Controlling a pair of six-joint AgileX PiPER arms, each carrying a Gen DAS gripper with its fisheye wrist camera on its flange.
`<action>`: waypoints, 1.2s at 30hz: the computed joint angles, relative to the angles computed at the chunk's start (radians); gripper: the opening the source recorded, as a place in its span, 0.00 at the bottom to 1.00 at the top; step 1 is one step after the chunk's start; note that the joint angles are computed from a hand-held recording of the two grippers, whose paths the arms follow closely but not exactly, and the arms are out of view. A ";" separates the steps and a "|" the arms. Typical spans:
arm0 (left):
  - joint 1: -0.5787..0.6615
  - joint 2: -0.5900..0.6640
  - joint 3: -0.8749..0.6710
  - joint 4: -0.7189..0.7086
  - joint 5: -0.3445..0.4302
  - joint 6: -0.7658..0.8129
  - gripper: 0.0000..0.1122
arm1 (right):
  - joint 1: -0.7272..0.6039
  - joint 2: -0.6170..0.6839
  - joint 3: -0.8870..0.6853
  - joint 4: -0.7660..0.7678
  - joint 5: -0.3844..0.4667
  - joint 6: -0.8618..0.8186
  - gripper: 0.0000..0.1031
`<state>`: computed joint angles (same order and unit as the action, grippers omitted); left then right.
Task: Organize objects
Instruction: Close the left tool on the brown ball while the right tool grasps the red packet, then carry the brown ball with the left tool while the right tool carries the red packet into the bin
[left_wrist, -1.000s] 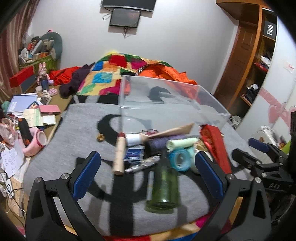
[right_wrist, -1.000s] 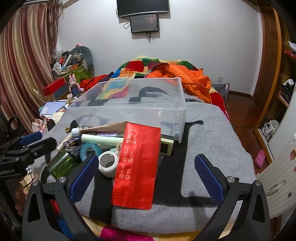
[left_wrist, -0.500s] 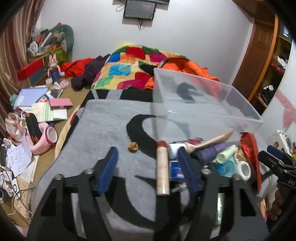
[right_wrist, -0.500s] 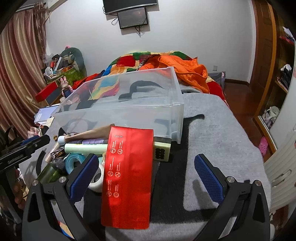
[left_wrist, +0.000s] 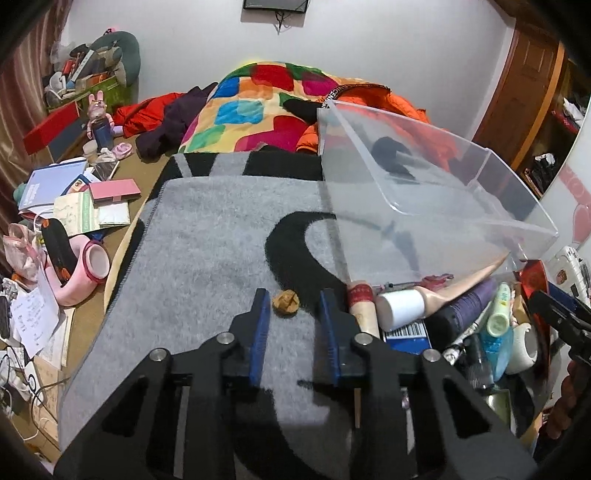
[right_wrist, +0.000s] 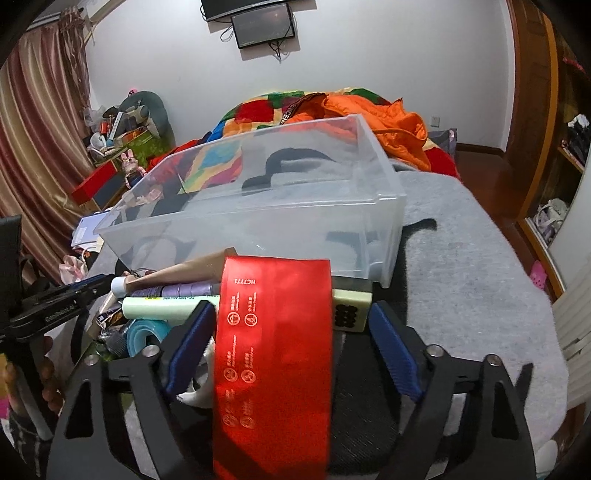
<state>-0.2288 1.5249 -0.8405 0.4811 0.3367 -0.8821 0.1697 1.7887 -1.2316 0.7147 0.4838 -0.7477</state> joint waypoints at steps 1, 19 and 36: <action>-0.003 0.006 -0.004 0.030 0.002 -0.026 0.19 | 0.001 0.000 0.000 0.002 -0.002 -0.001 0.77; -0.132 -0.115 0.053 0.278 0.082 -0.325 0.12 | -0.022 -0.079 0.075 0.125 -0.019 -0.154 0.51; -0.279 -0.188 -0.074 0.331 0.190 -0.340 0.12 | -0.077 -0.133 0.009 0.230 0.036 -0.245 0.51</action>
<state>-0.5077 1.3372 -0.9149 0.8124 0.5265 -1.2220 0.0929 1.6561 -1.2225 0.9449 0.5195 -0.9929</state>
